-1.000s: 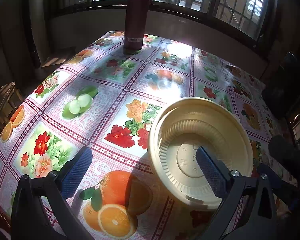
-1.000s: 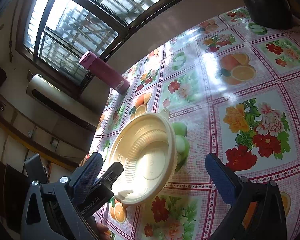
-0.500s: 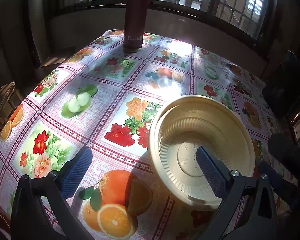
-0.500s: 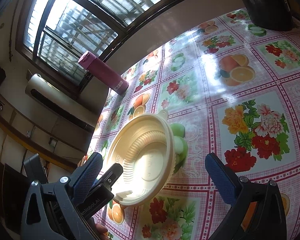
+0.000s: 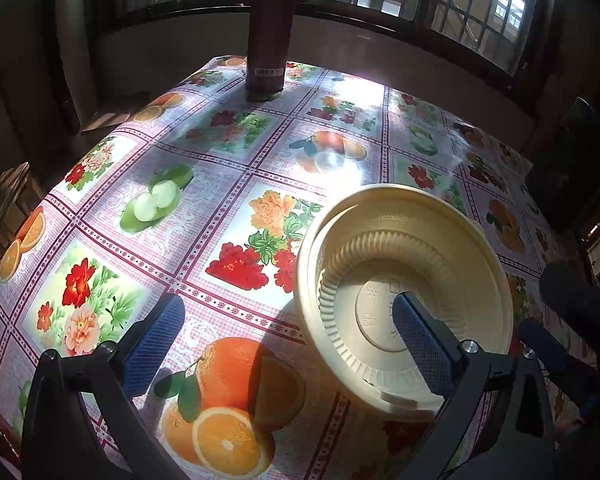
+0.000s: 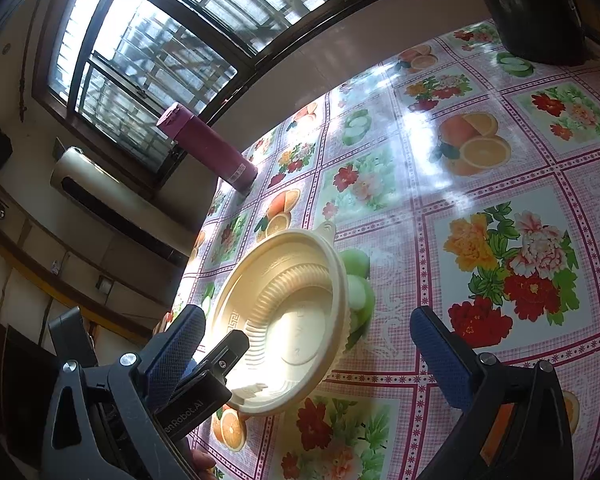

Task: Organize plates and bowls
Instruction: 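Hold the open left gripper around the beige bowl rim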

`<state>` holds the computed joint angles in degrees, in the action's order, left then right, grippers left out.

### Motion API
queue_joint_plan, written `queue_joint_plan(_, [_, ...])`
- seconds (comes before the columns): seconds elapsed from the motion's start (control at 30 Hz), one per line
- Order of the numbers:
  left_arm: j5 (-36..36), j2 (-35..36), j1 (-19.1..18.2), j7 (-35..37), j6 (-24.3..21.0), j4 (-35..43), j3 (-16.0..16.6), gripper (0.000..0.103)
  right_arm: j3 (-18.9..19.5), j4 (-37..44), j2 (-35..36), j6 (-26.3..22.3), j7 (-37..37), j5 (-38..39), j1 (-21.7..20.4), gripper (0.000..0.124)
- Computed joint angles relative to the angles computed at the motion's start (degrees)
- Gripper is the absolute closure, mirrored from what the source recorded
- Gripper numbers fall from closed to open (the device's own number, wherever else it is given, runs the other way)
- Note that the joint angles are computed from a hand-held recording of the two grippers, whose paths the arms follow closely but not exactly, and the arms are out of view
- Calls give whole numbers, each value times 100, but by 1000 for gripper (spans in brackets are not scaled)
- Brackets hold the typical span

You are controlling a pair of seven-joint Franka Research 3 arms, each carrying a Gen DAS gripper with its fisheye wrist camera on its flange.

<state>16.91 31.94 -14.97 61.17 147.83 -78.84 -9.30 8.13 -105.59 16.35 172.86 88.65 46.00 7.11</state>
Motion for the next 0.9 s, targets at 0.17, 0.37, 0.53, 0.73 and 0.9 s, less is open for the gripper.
queue_joint_plan(0.17, [-2, 9, -3, 4, -8, 10, 2, 0, 29, 22, 24, 8, -67, 58, -15, 24])
queue_joint_plan(0.37, [0, 31, -4, 15, -34, 26, 7, 0, 80, 50, 66, -68, -150, 252, -95, 25])
queue_joint_plan(0.53, [-27, 50, 6, 37, -66, 46, -2, 0, 81, 21, 34, -70, -236, 353, -87, 25])
queue_joint_plan(0.73, [-49, 72, 12, 74, -91, 73, -14, 0, 46, 31, 36, -82, -239, 365, -54, 25])
queue_joint_plan(0.9, [-92, 94, 25, 109, -124, 97, -27, 0, -13, 25, 52, -61, -142, 251, 3, 25])
